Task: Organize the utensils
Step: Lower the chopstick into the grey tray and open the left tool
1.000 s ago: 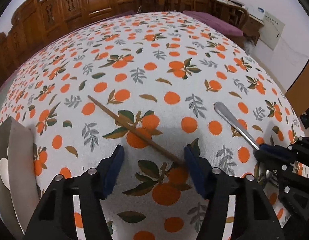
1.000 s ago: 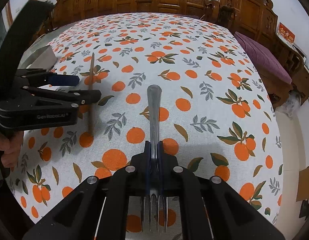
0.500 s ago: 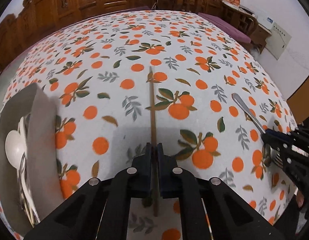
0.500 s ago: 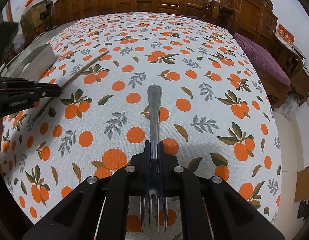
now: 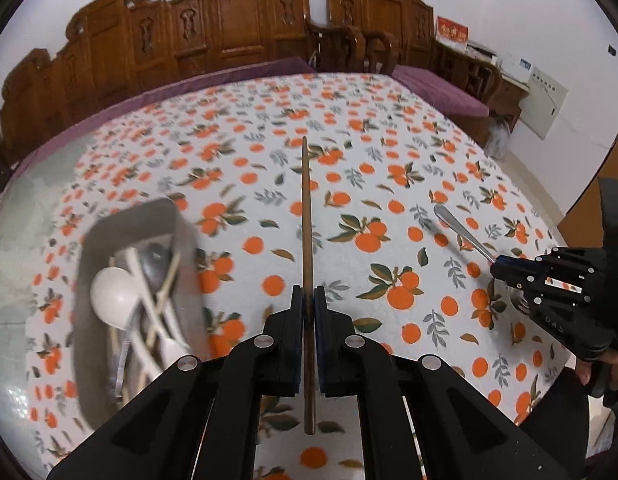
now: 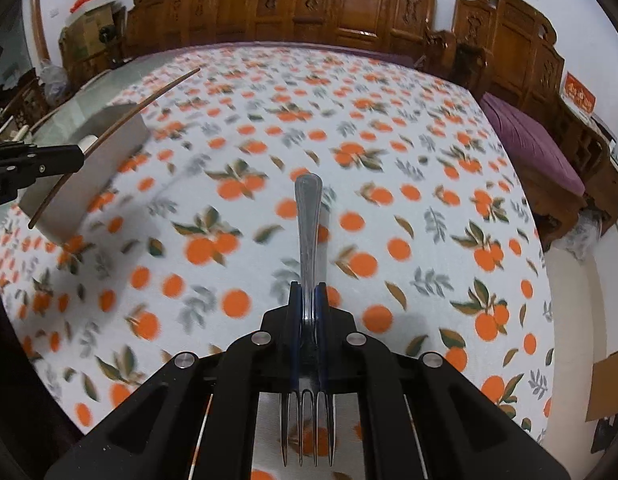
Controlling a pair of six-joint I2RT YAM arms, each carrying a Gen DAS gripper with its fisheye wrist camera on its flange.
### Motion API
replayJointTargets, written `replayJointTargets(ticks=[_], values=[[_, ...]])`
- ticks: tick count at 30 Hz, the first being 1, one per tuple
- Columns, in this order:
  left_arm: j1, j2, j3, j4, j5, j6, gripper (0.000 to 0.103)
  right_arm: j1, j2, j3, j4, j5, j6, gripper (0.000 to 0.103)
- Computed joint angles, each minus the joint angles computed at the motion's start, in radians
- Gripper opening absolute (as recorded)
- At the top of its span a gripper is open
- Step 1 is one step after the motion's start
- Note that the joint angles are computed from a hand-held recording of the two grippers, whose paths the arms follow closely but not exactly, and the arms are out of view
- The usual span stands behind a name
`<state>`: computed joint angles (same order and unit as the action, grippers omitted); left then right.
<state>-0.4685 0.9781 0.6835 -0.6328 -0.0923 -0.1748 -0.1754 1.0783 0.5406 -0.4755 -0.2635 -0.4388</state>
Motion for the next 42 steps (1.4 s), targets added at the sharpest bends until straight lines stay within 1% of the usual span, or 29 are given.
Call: replayJointTargets(ticks=[2, 7, 14, 20, 25, 32, 37, 42], values=[[0.04, -0.03, 0.01, -0.029, 0.022, 0.026, 0.004, 0.044, -0.024, 0.013, -0.02, 0.014, 0.03, 0.008], [0.18, -0.096, 0.028, -0.095, 0.083, 0.131, 0.004, 0.186, -0.082, 0.054, -0.068, 0.068, 0.127, 0.008], [0.361, -0.144, 0.032, -0.145, 0.156, 0.268, 0.004, 0.366, -0.117, 0.109, -0.104, 0.145, 0.256, 0.008], [0.55, -0.135, 0.034, -0.169, 0.254, 0.403, 0.004, 0.517, -0.1, 0.155, -0.111, 0.217, 0.349, 0.008], [0.663, -0.092, 0.011, -0.152, 0.3, 0.496, 0.005, 0.609, -0.053, 0.18, -0.092, 0.257, 0.402, 0.008], [0.721, 0.007, -0.015, -0.098, 0.316, 0.561, 0.005, 0.694, 0.015, 0.206, -0.064, 0.29, 0.445, 0.008], [0.726, 0.073, -0.021, -0.059, 0.316, 0.576, 0.005, 0.715, 0.043, 0.216, -0.052, 0.29, 0.456, 0.008], [0.728, 0.11, -0.027, -0.034, 0.315, 0.58, 0.005, 0.734, 0.068, 0.231, -0.045, 0.288, 0.471, 0.008]])
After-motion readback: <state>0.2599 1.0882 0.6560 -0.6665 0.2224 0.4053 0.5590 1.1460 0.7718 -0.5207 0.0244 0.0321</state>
